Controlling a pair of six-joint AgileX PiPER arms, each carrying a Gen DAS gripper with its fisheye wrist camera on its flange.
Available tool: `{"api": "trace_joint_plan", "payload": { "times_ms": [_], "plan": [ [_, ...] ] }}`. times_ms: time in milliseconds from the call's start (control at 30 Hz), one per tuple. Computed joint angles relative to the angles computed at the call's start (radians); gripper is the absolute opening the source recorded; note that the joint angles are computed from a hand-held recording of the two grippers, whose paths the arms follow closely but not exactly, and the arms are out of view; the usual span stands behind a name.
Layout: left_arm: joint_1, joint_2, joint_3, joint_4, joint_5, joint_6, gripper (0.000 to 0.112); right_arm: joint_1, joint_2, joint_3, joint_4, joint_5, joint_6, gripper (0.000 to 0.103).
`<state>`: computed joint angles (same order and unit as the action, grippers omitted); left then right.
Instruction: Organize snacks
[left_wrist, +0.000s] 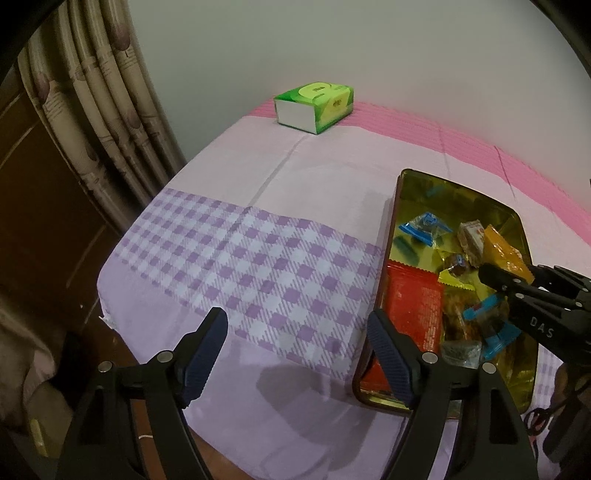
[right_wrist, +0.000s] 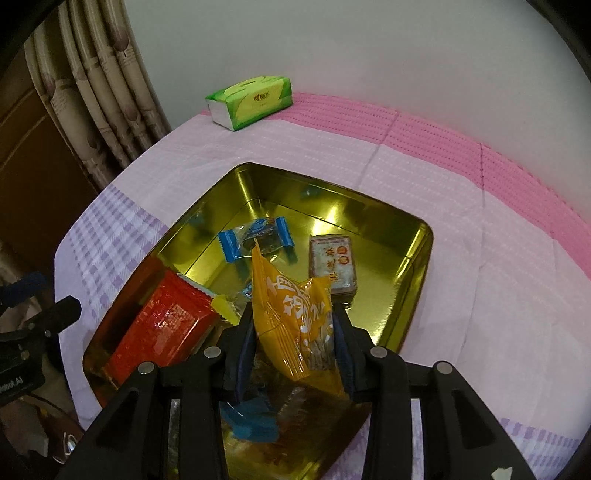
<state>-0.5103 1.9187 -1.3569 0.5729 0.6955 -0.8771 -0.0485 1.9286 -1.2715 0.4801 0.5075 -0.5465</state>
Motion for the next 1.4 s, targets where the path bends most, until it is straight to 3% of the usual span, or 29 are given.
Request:
{"api": "trace_joint_plan", "payload": {
  "times_ms": [333,433,667,967,1400],
  "plan": [
    [-0.013,0.001,0.001,0.003,0.006,0.008,0.078,0.02,-0.013,0.019,0.001,-0.025,0.031,0.042],
    [-0.015,0.002,0.001,0.004,0.008,0.006,0.078,0.017,-0.027,0.025,0.013,-0.022,0.027,0.049],
    [-0.021,0.007,-0.003,0.001,0.016,0.014,0.078,-0.005,-0.112,0.092,0.052,-0.006,0.032,0.075],
    [-0.032,0.019,-0.013,0.01,0.034,0.028,0.078,-0.005,-0.252,0.242,-0.008,-0.018,0.113,0.095],
    [-0.049,0.03,-0.019,0.036,0.046,0.024,0.078,0.041,-0.308,0.361,-0.097,-0.027,0.2,0.099]
  ]
}}
